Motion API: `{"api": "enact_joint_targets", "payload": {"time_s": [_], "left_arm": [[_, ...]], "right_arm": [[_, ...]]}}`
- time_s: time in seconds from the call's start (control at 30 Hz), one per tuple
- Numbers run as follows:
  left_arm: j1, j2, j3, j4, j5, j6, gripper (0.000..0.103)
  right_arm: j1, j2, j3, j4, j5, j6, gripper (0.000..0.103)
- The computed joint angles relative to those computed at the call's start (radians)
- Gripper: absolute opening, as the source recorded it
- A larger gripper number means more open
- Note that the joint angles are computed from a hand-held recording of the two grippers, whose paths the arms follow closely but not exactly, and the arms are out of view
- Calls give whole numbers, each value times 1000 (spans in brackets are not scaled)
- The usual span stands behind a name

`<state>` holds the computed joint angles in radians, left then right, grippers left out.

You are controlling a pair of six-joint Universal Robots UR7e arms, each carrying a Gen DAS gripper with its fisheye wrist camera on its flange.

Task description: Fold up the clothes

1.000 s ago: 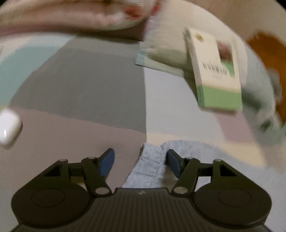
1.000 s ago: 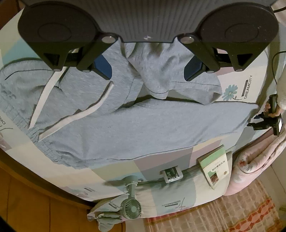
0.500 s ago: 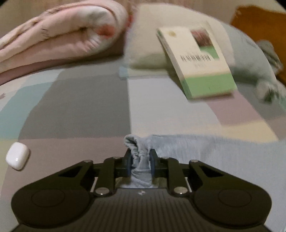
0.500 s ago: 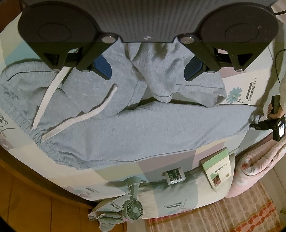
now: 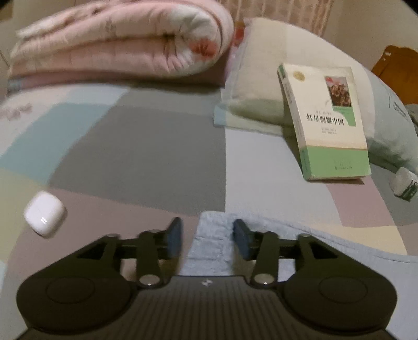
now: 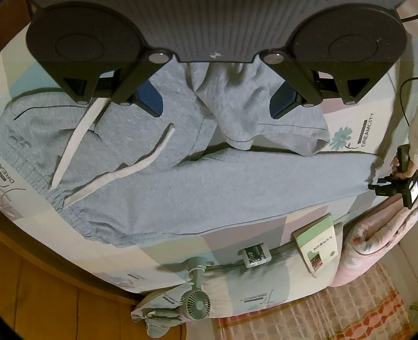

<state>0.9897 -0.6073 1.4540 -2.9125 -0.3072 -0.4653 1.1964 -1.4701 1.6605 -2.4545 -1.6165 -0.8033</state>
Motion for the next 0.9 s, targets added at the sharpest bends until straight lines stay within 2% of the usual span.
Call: {"api": "enact_joint_targets", "payload": {"time_s": [0.1, 0.2, 0.23, 0.37, 0.4, 0.47, 0.53, 0.57, 0.63, 0.67, 0.73, 0.77, 0.83, 0.9], "left_arm": [[-29, 45, -43, -36, 95, 143, 56], [-49, 36, -32, 0, 37, 159, 59], [-54, 31, -28, 10, 8, 168, 61], [-55, -18, 60, 44, -224, 101, 63], [-52, -22, 79, 44, -245, 86, 63], [-44, -32, 105, 129, -204, -28, 62], [-47, -50, 149, 119, -156, -64, 62], [-47, -69, 168, 150, -142, -115, 59], [-48, -96, 185, 165, -166, -157, 58], [-54, -101, 171, 223, -158, -192, 58], [-70, -77, 138, 240, -125, -155, 60], [-81, -56, 120, 192, -123, -89, 64], [-83, -28, 96, 76, -186, 31, 68], [-72, 12, 48, 18, -268, 119, 70]], "right_arm": [[2, -1, -3, 13, 17, -9, 94], [6, -2, -3, 23, 31, -23, 94], [7, -4, -2, 25, 35, -29, 94], [3, -10, 4, 30, 53, -45, 95], [1, -11, 3, 33, 57, -45, 95], [-3, -10, 0, 38, 58, -40, 96], [-10, -14, 2, 35, 61, -39, 96], [-15, -18, 3, 36, 68, -39, 96], [-26, -21, 0, 39, 80, -29, 96], [-30, -20, -2, 40, 85, -23, 96], [-35, -18, -7, 43, 95, -5, 96], [-37, -19, -8, 50, 103, 1, 96], [-38, -19, -12, 66, 119, 4, 97], [-33, -22, -10, 76, 123, -15, 98]]}}
